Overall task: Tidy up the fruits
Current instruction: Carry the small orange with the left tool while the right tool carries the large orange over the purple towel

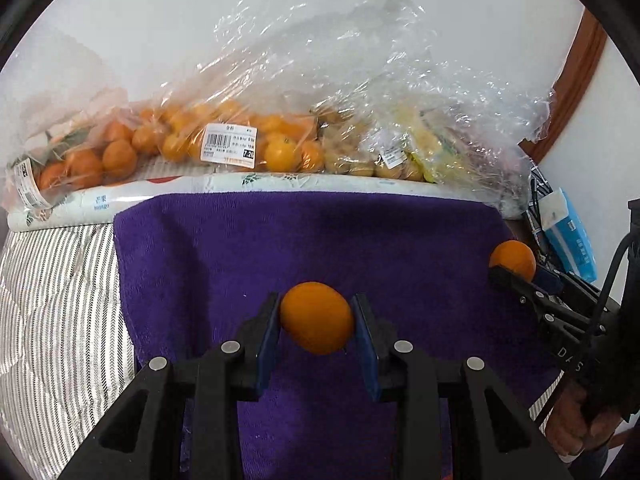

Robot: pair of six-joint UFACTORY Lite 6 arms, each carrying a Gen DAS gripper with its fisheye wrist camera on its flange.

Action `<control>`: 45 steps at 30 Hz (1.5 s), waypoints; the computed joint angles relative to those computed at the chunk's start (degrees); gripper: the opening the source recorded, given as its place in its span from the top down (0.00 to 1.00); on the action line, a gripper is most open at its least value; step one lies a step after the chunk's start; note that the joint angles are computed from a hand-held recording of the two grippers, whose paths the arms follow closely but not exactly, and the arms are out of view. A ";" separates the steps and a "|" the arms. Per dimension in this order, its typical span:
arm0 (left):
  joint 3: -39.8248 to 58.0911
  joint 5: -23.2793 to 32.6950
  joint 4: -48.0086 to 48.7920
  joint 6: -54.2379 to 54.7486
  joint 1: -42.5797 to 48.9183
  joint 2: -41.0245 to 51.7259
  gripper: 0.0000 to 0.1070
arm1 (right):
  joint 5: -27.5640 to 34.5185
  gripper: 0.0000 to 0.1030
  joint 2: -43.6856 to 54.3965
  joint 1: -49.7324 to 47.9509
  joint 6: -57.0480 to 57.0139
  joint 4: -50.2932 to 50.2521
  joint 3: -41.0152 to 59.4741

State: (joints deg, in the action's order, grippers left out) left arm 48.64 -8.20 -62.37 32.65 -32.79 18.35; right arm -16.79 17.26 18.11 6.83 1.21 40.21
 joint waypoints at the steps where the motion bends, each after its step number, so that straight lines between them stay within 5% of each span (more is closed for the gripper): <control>1: 0.18 0.03 -0.04 0.04 0.09 0.37 0.69 | -0.01 0.58 0.44 -0.02 0.13 -0.21 0.21; 21: 3.04 0.68 -12.18 12.00 0.35 4.39 0.69 | 0.97 0.58 5.02 0.20 1.06 -1.36 3.10; 45: 3.96 -0.16 -8.48 8.33 -0.44 6.88 0.68 | 0.24 0.55 5.21 1.00 -1.14 0.01 2.96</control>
State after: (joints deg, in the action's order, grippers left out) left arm 52.60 -8.36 -70.86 40.98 -33.24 25.23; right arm -16.55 22.47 19.11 5.69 1.22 43.17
